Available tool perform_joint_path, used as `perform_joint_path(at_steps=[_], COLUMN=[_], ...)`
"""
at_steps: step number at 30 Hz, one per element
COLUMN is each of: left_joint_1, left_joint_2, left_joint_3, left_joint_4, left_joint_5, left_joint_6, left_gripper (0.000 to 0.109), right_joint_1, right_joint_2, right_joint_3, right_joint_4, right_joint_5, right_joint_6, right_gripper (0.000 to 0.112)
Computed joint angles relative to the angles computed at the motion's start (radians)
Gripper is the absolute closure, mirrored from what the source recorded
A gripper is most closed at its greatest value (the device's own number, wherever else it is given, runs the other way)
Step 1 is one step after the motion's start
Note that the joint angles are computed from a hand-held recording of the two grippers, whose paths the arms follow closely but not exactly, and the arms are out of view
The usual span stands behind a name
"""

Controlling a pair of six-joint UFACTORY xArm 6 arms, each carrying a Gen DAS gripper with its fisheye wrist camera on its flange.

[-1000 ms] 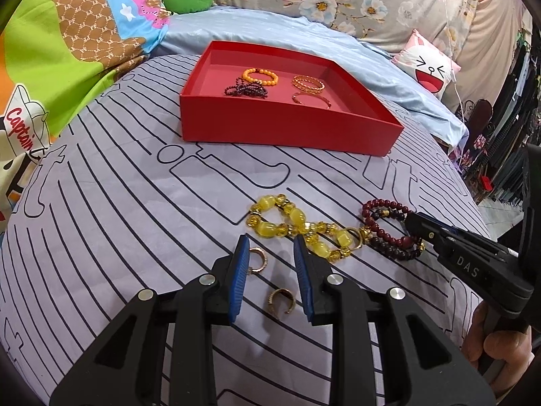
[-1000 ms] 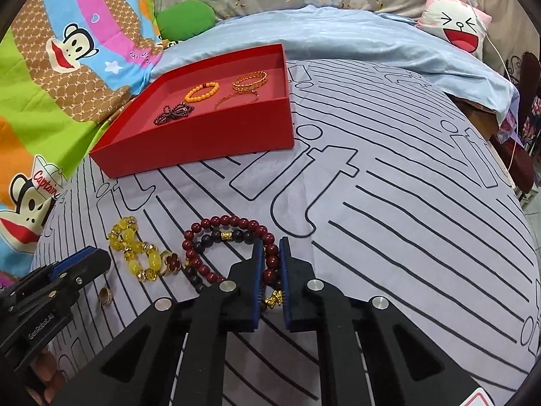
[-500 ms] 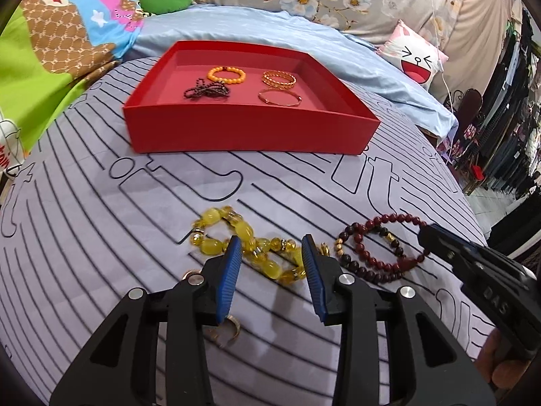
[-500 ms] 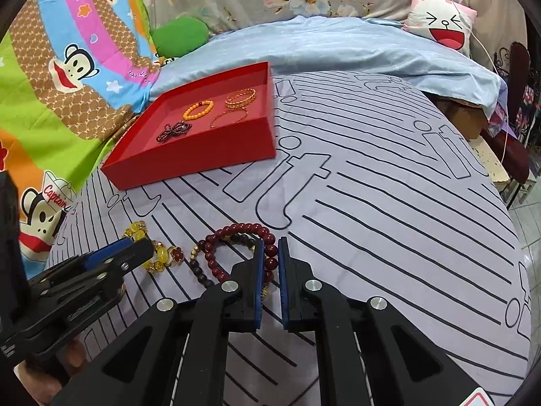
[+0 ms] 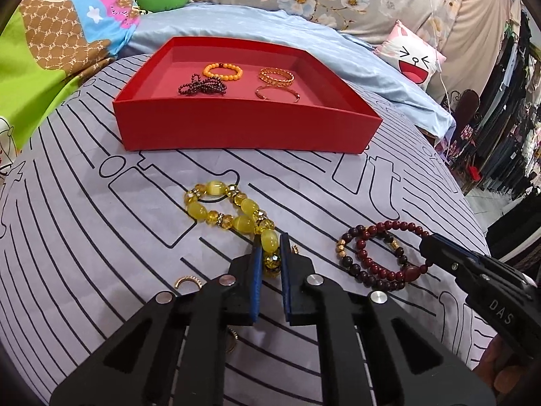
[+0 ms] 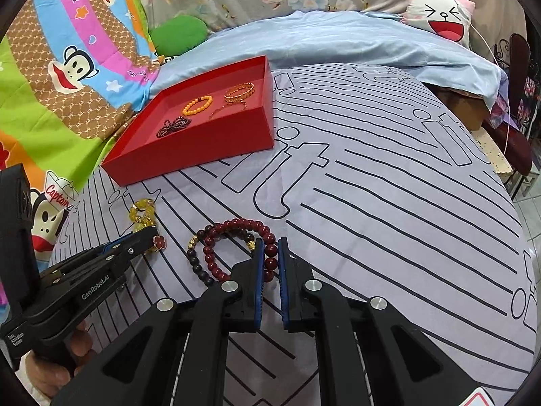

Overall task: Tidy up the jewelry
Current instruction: 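Grasp the yellow amber bead chain with the left tool while the right tool holds the red bracelet, then carry the amber chain and red bracelet into the red tray and open both tools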

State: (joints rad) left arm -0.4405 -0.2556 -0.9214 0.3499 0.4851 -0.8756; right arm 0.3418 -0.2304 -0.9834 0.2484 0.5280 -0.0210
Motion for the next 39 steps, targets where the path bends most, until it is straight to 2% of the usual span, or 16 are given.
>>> perform_joint_path(at_steps=[16,23,31,39], left_joint_1=[0.024,0.043,0.077,0.132], left_joint_2=[-0.102,-0.106,-0.067,0.050], left_joint_3=[0.015,-0.029,-0.147,-0.314], left_joint_4=[0.019,-0.009,-0.036,-0.078], left_joint_5=[0.009,0.028,0.031,0.007], left_joint_6=[0.000,0.057,0.160,0.265], left_gripper=[0.100,0.100,0.100,0.100], right_joint_1=[0.009,0.020,0.031,0.051], right_joint_2=[-0.015,0.012,0.101,0.294], right_joint_3=[-0.034,-0.105,-0.251,-0.516], right_joint_4=[0.040,0.048,0.109,0.137], right_joint_5=[0.003,0.000,0.018,0.067], right_joint_6=[-0.038,-0.069,-0.143,-0.174], right_gripper=[0.105,0.105,0.105,0.105])
